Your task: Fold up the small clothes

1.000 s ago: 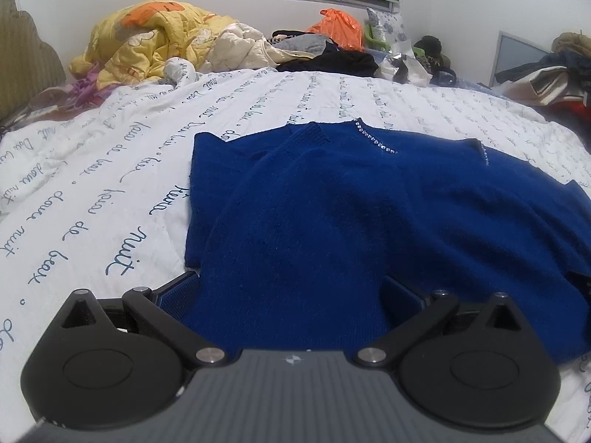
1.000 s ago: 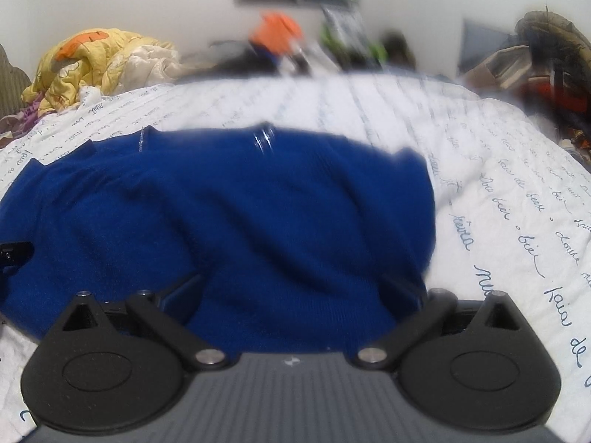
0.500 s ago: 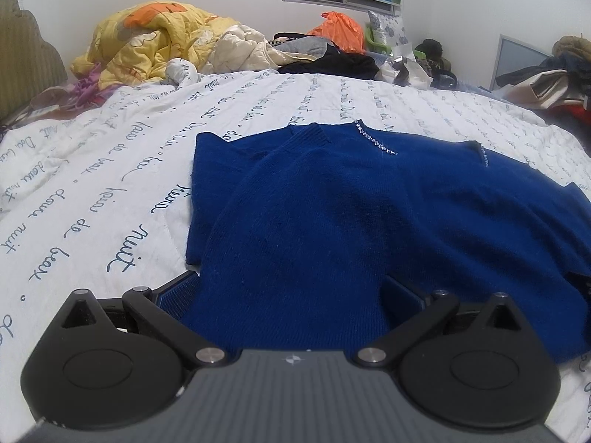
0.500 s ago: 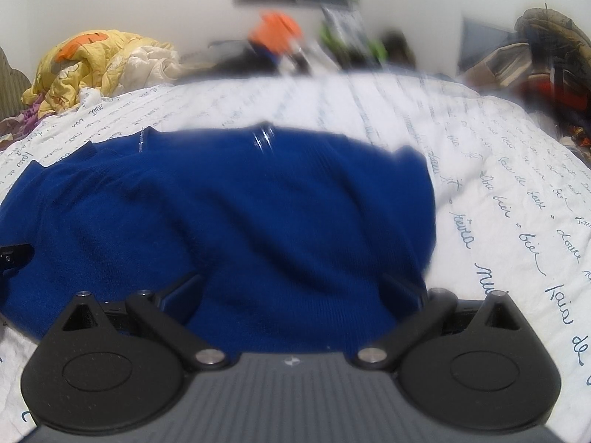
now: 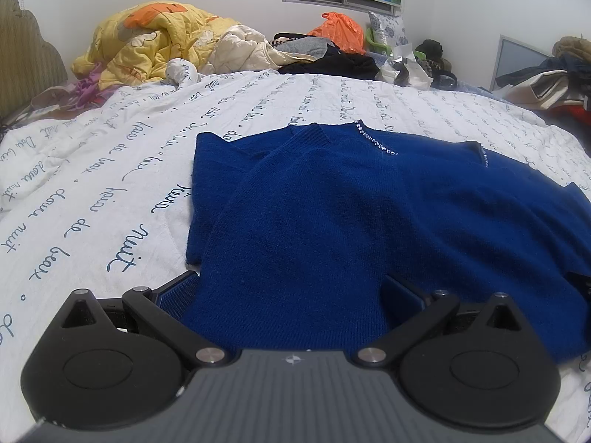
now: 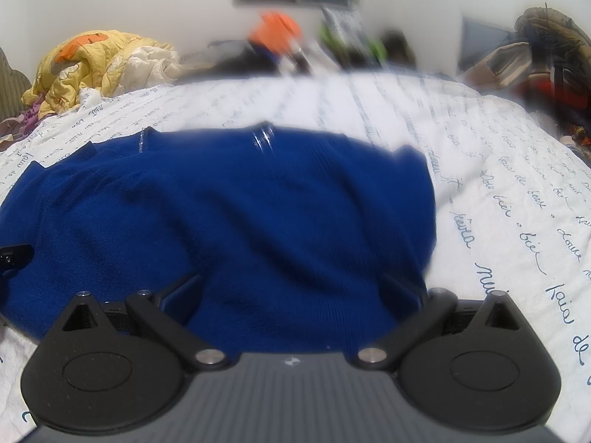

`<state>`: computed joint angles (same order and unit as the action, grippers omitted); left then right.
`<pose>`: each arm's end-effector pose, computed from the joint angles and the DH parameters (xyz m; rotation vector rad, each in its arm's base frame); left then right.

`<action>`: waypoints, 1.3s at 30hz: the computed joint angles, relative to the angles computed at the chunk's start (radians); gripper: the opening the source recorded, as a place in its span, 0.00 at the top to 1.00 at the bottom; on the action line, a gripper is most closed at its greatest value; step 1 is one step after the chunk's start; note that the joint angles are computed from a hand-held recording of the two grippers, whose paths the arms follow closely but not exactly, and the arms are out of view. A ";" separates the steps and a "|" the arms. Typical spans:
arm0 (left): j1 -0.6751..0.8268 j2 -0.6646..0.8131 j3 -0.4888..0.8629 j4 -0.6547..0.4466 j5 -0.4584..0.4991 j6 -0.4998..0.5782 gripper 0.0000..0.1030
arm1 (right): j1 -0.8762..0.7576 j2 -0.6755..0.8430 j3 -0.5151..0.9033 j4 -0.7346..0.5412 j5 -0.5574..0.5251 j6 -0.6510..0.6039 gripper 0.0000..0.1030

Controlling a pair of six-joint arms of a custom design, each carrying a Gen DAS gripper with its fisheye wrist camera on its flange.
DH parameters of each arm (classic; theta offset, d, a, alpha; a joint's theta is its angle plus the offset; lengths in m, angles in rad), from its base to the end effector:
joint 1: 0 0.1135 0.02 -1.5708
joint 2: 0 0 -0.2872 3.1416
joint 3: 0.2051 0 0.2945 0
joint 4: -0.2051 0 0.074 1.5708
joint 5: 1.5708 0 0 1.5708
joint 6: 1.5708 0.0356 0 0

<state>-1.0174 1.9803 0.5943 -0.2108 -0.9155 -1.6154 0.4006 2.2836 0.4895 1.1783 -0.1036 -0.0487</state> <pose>0.1521 -0.1926 0.0089 -0.6471 2.1481 0.3064 0.2672 0.1172 -0.0269 -0.5474 2.1308 0.3114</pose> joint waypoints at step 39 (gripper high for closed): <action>0.188 -0.121 -0.243 0.353 -0.174 0.072 0.00 | -0.213 0.070 0.161 0.129 -0.305 0.056 0.00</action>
<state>-0.8298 1.8594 0.3514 0.1418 -1.0895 -1.5436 0.1876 2.3538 0.6507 1.3071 -0.4088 0.0069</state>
